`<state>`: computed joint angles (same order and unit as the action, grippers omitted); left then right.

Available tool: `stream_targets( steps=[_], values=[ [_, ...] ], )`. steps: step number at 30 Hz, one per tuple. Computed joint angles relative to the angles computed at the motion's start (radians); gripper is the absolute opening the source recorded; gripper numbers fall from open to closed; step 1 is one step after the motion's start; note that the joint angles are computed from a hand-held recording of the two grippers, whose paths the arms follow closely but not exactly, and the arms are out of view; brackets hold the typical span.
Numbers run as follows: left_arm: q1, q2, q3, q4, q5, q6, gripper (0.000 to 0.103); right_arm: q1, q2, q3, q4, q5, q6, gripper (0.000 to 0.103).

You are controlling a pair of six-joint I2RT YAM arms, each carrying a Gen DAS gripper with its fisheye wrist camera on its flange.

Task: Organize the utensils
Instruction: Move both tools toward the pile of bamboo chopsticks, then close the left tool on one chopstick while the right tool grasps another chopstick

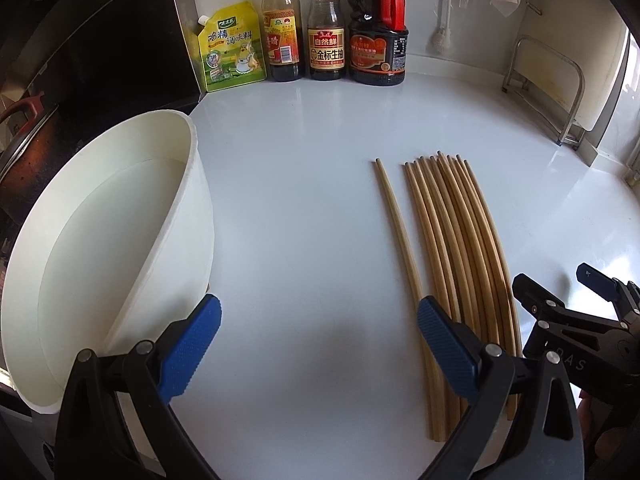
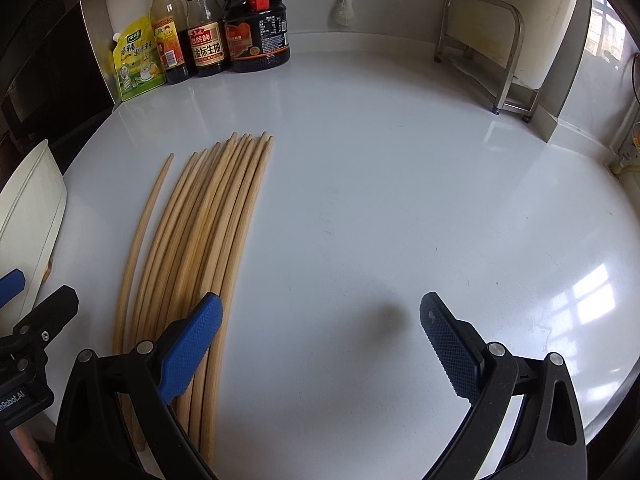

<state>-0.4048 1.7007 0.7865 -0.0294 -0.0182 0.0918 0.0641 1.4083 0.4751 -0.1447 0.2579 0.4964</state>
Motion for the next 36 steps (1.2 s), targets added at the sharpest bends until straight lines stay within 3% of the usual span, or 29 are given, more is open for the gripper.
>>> stream_targets(
  steps=[17, 30, 36],
  values=[
    [-0.013, 0.04, 0.027, -0.01, 0.031, -0.01, 0.097, 0.023, 0.042, 0.035, -0.046, 0.058, -0.041, 0.095],
    [-0.049, 0.155, 0.102, -0.022, -0.005, -0.068, 0.097, -0.103, -0.023, -0.054, 0.041, -0.012, -0.1, 0.094],
    [-0.041, 0.204, 0.137, -0.018, 0.019, -0.097, 0.097, -0.092, -0.02, -0.066, 0.079, 0.024, -0.103, 0.094]
  ],
)
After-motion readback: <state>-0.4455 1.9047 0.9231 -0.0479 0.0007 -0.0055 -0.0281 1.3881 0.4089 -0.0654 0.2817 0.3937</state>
